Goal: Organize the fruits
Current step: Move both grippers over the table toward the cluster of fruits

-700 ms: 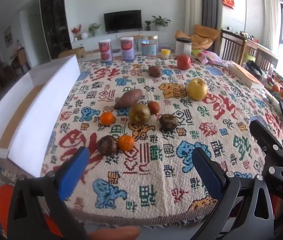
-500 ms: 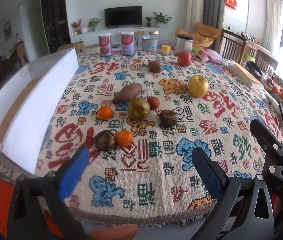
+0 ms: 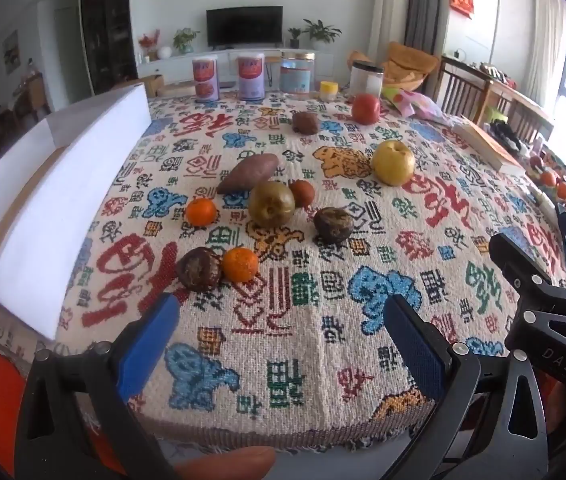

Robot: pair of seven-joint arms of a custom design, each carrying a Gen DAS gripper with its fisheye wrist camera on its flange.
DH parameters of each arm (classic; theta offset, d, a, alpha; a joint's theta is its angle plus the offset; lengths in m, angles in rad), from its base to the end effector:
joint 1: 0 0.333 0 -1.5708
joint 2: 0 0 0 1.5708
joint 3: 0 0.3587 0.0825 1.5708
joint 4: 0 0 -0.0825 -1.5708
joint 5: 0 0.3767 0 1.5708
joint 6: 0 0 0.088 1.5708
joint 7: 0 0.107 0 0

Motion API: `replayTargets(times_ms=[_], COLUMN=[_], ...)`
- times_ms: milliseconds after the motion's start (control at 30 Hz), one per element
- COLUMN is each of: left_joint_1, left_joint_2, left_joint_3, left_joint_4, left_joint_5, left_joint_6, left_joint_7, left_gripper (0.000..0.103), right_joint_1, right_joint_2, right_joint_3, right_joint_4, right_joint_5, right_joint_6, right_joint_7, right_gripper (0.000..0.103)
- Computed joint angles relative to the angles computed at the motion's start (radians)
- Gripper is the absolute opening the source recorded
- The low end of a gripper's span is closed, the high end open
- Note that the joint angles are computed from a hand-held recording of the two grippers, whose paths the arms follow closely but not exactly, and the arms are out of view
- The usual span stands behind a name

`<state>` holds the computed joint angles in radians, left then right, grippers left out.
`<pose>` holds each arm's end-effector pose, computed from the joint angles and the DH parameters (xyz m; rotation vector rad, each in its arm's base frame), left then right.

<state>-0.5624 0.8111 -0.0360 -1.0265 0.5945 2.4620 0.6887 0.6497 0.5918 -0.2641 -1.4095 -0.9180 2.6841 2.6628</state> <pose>0.6974 -0.4608 0.4652 -1.7451 1.8244 -0.7732 0.6846 0.3634 0.4710 -1.7557 1.5871 -1.0422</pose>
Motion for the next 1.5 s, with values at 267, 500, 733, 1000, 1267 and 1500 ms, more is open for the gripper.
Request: replayTargets(times_ms=[267,500,733,1000,1267,1500], left_joint_1=[-0.007,-0.004,-0.001,0.001,0.002,0.009], left_joint_2=[-0.003,0.003,0.000,0.003,0.014,0.035], left_joint_3=[0.020,0.014,0.017,0.014,0.007,-0.007], left_joint_4=[-0.010,-0.007,-0.015,-0.011,0.000,0.023], left_joint_5=[0.029,0.034,0.037,0.035,0.022,-0.008], left_joint_6=[0.005,-0.002,-0.001,-0.010,-0.022,-0.045], left_joint_7=[-0.045,-0.041,-0.048,-0.046,-0.028,0.003], left_gripper=[0.102,0.102,0.102,0.102,0.102,0.102], right_joint_1=[-0.012,-0.027,-0.022,-0.021,-0.024,-0.012], right_joint_2=[0.015,0.031,0.039,0.049,0.040,0.034], right_joint_3=[0.034,0.056,0.050,0.050,0.046,0.010], right_joint_4=[0.054,0.082,0.095,0.108,0.086,0.047], right_joint_5=[0.103,0.148,0.171,0.182,0.178,0.123], right_joint_6=[-0.140,-0.187,-0.209,-0.225,-0.184,-0.071], right_joint_7=[-0.106,-0.152,-0.166,-0.173,-0.155,-0.080], right_gripper=[0.103,0.103,0.103,0.103,0.103,0.103])
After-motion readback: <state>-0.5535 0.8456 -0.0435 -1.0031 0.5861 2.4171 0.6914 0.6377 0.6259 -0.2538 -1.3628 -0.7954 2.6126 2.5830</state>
